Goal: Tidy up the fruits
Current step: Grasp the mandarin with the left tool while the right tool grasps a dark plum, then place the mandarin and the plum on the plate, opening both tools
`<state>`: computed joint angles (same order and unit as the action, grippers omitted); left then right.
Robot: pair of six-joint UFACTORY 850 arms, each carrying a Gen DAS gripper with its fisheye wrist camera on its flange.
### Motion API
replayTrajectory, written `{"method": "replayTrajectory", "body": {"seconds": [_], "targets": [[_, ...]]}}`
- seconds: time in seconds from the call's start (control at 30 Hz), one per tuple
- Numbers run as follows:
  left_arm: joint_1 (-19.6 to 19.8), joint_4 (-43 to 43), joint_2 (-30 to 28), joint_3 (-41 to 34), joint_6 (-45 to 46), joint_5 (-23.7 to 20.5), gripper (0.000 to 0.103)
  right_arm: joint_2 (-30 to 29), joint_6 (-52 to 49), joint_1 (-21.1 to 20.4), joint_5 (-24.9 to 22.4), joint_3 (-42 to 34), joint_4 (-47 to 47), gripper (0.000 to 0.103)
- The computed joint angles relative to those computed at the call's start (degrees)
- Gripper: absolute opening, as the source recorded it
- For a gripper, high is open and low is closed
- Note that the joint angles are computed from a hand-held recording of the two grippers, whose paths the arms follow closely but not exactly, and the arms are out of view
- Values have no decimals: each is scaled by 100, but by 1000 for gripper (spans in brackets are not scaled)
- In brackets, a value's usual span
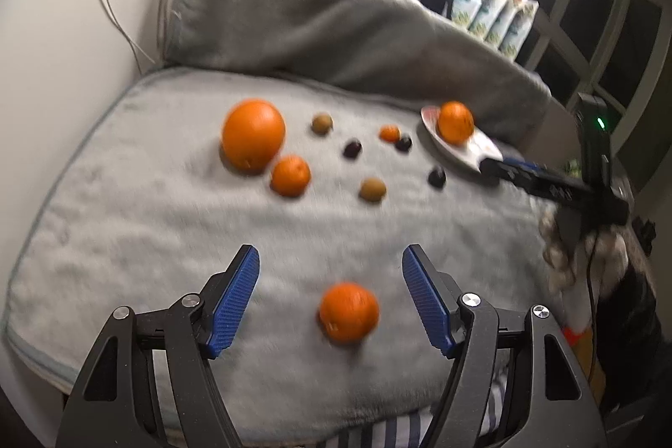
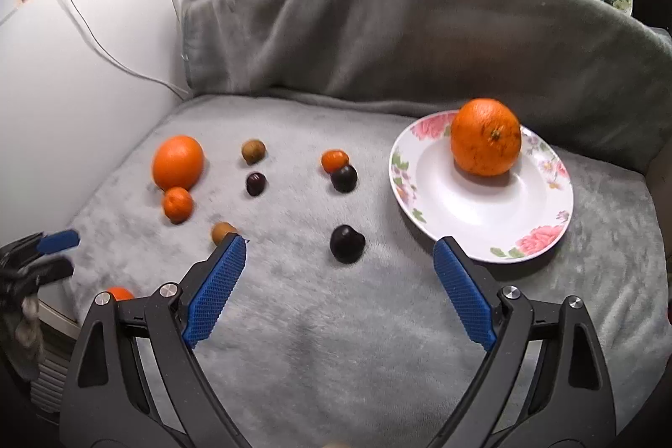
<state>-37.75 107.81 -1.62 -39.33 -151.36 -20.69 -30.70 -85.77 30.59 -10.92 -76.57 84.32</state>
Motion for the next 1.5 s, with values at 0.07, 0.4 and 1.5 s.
{"method": "replayTrajectory", "body": {"seconds": [0.07, 0.4, 1.5], "targets": [[-35, 295, -77, 4, -304, 167, 71, -90, 405, 33, 69, -86, -474, 93], [-168, 112, -425, -151, -8, 213, 56, -533, 2360, 129, -77, -574, -2552, 75], [10, 859, -686, -235, -692, 430, 37, -1248, 4979, 186, -407, -1460, -5098, 28]]}}
